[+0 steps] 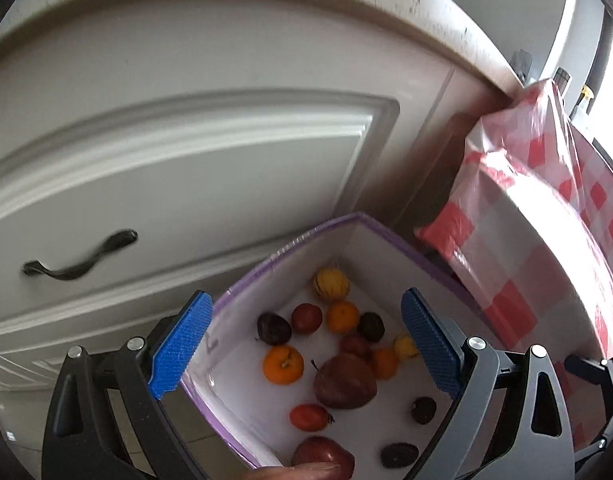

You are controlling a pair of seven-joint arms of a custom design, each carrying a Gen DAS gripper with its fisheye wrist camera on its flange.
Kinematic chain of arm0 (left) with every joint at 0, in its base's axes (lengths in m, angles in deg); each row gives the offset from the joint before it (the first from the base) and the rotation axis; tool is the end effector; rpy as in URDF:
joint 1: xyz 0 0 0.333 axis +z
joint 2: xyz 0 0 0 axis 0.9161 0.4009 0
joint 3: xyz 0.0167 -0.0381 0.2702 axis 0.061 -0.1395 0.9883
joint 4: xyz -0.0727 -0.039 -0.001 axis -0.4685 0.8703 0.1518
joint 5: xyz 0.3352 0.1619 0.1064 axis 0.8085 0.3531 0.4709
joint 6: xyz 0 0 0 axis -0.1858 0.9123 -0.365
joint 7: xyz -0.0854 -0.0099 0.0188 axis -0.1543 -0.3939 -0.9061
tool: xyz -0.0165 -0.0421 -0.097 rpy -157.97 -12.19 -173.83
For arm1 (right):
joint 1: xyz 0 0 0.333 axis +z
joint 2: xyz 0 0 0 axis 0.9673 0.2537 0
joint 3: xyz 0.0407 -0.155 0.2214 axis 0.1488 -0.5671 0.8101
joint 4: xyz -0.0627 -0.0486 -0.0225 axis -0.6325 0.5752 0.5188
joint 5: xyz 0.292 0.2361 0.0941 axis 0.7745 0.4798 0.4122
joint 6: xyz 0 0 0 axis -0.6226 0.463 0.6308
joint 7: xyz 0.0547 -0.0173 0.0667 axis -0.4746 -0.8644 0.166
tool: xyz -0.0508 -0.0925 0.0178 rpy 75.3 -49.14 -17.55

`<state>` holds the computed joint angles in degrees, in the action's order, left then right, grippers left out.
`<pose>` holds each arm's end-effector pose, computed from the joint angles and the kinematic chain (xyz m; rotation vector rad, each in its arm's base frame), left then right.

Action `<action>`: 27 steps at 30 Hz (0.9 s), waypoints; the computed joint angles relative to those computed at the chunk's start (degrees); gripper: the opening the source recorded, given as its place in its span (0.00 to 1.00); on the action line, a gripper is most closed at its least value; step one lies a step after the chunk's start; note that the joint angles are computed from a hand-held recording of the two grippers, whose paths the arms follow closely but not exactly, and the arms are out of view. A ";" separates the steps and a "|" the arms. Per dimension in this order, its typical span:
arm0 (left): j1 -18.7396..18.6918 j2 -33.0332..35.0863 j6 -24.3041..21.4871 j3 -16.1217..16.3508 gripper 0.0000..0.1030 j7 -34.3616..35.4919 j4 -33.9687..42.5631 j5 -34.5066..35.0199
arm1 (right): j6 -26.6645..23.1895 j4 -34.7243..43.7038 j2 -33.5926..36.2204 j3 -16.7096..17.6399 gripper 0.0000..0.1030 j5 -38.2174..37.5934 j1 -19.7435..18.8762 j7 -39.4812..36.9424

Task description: Organize fruits

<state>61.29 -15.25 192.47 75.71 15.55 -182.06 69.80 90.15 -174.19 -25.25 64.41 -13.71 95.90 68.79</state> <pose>0.5412 -0.1531 0.4945 -2.2565 1.1774 -0.7200 0.5982 0.2480 0.5183 -2.5625 1.0261 -0.5731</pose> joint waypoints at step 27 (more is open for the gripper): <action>-1.92 5.22 -2.58 -0.15 0.89 6.40 3.11 -4.87 | -2.10 0.92 1.76 -0.29 0.96 -1.01 0.91 1.36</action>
